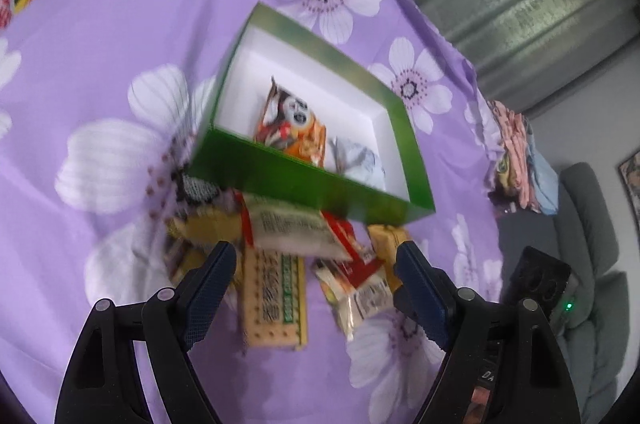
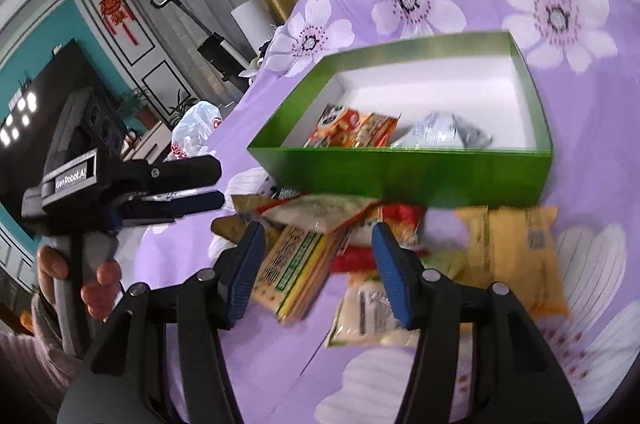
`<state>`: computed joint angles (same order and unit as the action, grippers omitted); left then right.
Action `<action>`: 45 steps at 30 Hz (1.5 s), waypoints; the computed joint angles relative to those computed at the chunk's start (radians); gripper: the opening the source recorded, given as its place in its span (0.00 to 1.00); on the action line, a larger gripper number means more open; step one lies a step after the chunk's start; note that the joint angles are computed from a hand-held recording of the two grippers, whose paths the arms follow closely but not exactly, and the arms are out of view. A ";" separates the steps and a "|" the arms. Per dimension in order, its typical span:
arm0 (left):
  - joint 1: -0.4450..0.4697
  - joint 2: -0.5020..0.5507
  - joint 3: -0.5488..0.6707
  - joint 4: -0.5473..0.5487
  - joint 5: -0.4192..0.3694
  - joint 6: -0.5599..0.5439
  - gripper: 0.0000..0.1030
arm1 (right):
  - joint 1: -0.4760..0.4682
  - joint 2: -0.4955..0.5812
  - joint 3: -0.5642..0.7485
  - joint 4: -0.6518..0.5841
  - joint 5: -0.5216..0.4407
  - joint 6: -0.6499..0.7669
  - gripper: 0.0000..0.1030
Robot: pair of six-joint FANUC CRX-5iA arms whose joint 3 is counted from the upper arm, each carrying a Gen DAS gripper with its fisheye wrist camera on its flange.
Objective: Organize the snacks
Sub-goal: 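Reach the right tool to the beige red-topped packet and grasp it, then place the beige packet into the green box and open the right tool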
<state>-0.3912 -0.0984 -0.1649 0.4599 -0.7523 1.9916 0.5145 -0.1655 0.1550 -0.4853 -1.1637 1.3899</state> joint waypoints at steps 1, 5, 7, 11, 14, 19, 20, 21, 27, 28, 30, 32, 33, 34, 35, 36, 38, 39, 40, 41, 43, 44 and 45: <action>-0.002 0.003 -0.001 0.004 -0.003 0.003 0.80 | -0.008 0.000 0.000 -0.020 -0.004 -0.002 0.49; -0.018 0.017 0.011 -0.006 -0.016 0.010 0.79 | 0.049 -0.014 -0.024 0.074 0.006 -0.046 0.46; -0.021 0.024 0.010 0.000 -0.021 0.013 0.80 | 0.048 -0.013 -0.017 0.059 -0.002 -0.023 0.46; -0.020 0.047 0.004 0.031 -0.019 0.019 0.79 | 0.053 0.012 0.002 0.071 -0.011 -0.007 0.45; -0.016 0.072 0.021 0.023 -0.029 0.055 0.79 | 0.115 0.024 -0.006 0.186 0.010 0.015 0.45; -0.010 0.103 0.045 0.025 -0.028 0.093 0.79 | 0.193 0.050 -0.011 0.348 0.023 0.130 0.45; -0.008 0.106 0.050 0.019 -0.029 0.105 0.76 | 0.212 0.058 -0.012 0.389 0.024 0.162 0.43; -0.006 0.109 0.058 0.006 -0.034 0.127 0.73 | 0.223 0.065 -0.010 0.413 0.026 0.201 0.42; -0.004 0.131 0.081 -0.025 -0.072 0.132 0.50 | 0.245 0.099 -0.005 0.452 0.024 0.461 0.27; -0.001 0.129 0.077 -0.025 -0.073 0.131 0.49 | 0.250 0.103 -0.010 0.465 0.023 0.483 0.24; 0.002 0.127 0.079 -0.042 -0.080 0.134 0.42 | 0.252 0.114 -0.014 0.479 0.025 0.517 0.23; 0.003 0.133 0.100 -0.078 -0.104 0.148 0.42 | 0.246 0.126 -0.008 0.472 0.020 0.553 0.21; 0.002 0.138 0.112 -0.094 -0.116 0.148 0.41 | 0.249 0.131 -0.005 0.478 0.017 0.566 0.19; -0.002 0.144 0.127 -0.112 -0.127 0.155 0.39 | 0.253 0.136 -0.003 0.483 0.017 0.576 0.18; -0.006 0.148 0.142 -0.135 -0.138 0.158 0.38 | 0.251 0.136 -0.005 0.482 0.020 0.595 0.17; -0.008 0.149 0.148 -0.146 -0.144 0.150 0.36 | 0.256 0.137 -0.006 0.488 0.023 0.598 0.16; -0.010 0.143 0.147 -0.156 -0.139 0.136 0.32 | 0.258 0.129 -0.019 0.495 0.033 0.597 0.13; -0.009 0.141 0.145 -0.153 -0.134 0.132 0.31 | 0.262 0.121 -0.031 0.505 0.045 0.591 0.13; -0.011 0.136 0.142 -0.154 -0.130 0.128 0.30 | 0.264 0.112 -0.044 0.513 0.059 0.585 0.12; -0.014 0.132 0.146 -0.163 -0.128 0.130 0.29 | 0.261 0.105 -0.047 0.509 0.063 0.579 0.11; -0.029 0.123 0.164 -0.200 -0.136 0.131 0.27 | 0.256 0.086 -0.056 0.502 0.076 0.570 0.11; -0.038 0.120 0.176 -0.220 -0.142 0.134 0.27 | 0.261 0.075 -0.064 0.508 0.083 0.559 0.11; -0.047 0.117 0.189 -0.241 -0.147 0.138 0.26 | 0.261 0.064 -0.072 0.512 0.093 0.552 0.11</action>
